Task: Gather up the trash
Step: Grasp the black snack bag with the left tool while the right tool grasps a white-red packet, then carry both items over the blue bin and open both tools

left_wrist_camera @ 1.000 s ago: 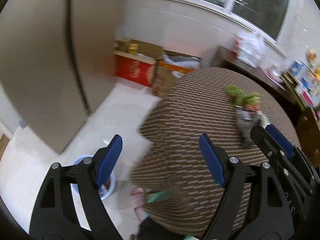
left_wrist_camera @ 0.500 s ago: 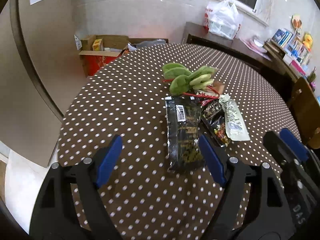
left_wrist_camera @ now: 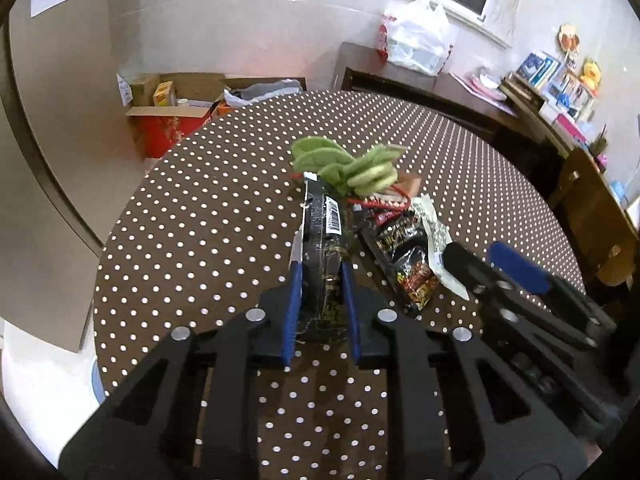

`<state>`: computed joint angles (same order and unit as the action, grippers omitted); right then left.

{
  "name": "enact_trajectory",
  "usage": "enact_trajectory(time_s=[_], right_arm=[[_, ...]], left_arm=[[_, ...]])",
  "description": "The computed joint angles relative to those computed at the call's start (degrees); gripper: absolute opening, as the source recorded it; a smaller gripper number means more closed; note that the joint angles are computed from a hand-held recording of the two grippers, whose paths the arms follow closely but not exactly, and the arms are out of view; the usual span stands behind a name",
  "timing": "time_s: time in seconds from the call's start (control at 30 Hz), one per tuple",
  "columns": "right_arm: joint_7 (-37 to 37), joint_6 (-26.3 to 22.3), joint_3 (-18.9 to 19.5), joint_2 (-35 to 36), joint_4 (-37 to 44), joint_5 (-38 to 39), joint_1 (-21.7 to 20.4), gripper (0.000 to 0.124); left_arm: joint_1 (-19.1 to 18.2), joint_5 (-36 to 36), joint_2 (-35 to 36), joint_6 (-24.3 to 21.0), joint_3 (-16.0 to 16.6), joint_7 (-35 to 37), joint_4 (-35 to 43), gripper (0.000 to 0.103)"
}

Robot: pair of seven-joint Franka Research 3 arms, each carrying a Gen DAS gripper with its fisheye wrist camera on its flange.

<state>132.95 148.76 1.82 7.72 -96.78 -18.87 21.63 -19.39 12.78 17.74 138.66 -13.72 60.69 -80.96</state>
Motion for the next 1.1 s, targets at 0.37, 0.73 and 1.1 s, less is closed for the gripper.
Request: enact_trajectory(time_s=[0.37,0.73,1.1], right_arm=[[-6.2,-0.1,-0.1,3.8,3.1,11.1,-0.5,0.021],[3.4,3.7,0.5,-5.0,-5.4,-5.5,0.6,0.007],[2.6,3.1,6.5,-7.2,-3.5,-7.9,2.2,0.007]], left_arm=[[0.0,1.2,-0.9,1.0,0.1,-0.3,-1.9,0.018],[1.5,-0.6,-8.7,5.3,-0.3,-1.0,-10.7,0.017],[3.9,0.7,-21.9,10.0,0.4,-5.3,-24.3,0.017]])
